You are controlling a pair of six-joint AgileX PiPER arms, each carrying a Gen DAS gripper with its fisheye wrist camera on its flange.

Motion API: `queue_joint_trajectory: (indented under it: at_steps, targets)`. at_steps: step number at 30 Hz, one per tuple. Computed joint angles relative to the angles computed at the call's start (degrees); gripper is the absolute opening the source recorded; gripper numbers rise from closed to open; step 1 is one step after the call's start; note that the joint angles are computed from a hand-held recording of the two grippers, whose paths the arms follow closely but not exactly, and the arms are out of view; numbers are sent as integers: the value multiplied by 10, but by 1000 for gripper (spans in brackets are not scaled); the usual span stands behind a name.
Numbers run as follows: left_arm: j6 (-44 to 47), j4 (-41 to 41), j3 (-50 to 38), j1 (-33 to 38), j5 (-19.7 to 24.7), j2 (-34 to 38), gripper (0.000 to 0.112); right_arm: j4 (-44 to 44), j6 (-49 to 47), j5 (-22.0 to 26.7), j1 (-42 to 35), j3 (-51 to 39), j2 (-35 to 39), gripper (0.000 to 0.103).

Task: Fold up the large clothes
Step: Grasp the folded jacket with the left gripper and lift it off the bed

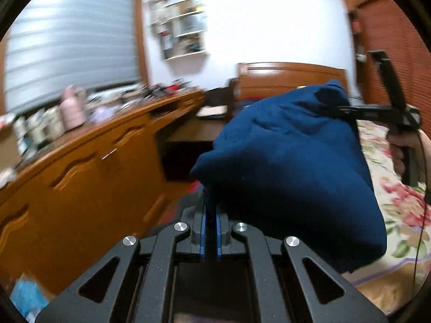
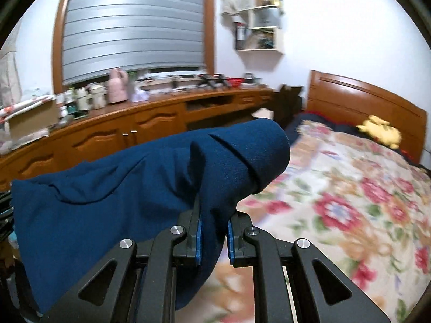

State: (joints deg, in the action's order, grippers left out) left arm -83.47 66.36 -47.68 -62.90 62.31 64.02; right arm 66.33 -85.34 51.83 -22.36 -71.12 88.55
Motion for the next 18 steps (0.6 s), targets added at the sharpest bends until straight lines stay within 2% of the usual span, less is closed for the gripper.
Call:
queue_joint_trajectory:
  at_steps: [2,5,9,11,13,15,16,18]
  targets:
    - [-8,-19,51,46,-25,-35,6,5,4,-46,66,7,23,14]
    - [-33,-25,106,96,-73,-28,6,17,-16,-129,146,12,85,14]
    - [-91,-5,145,90,-83,-25,7,1,-17,-234,205,11,150,18]
    - [-110,-3,142,74,-65,-23,9,-19,4,-247,207,-1,170,22]
    - [-133,-3,132,29,-14,-11,18,-24,19,-231,197,-10,175,30]
    - [-143,0,132,1,2,-15,49,-13,5,-216,185,-4,165,52]
    - [-164,6,134,-36,26,-17,55,11,-28,-211,176,21,147,56]
    - [-189,7,134,-96,73,-20,88,48,-86,-185,137,82,91,65]
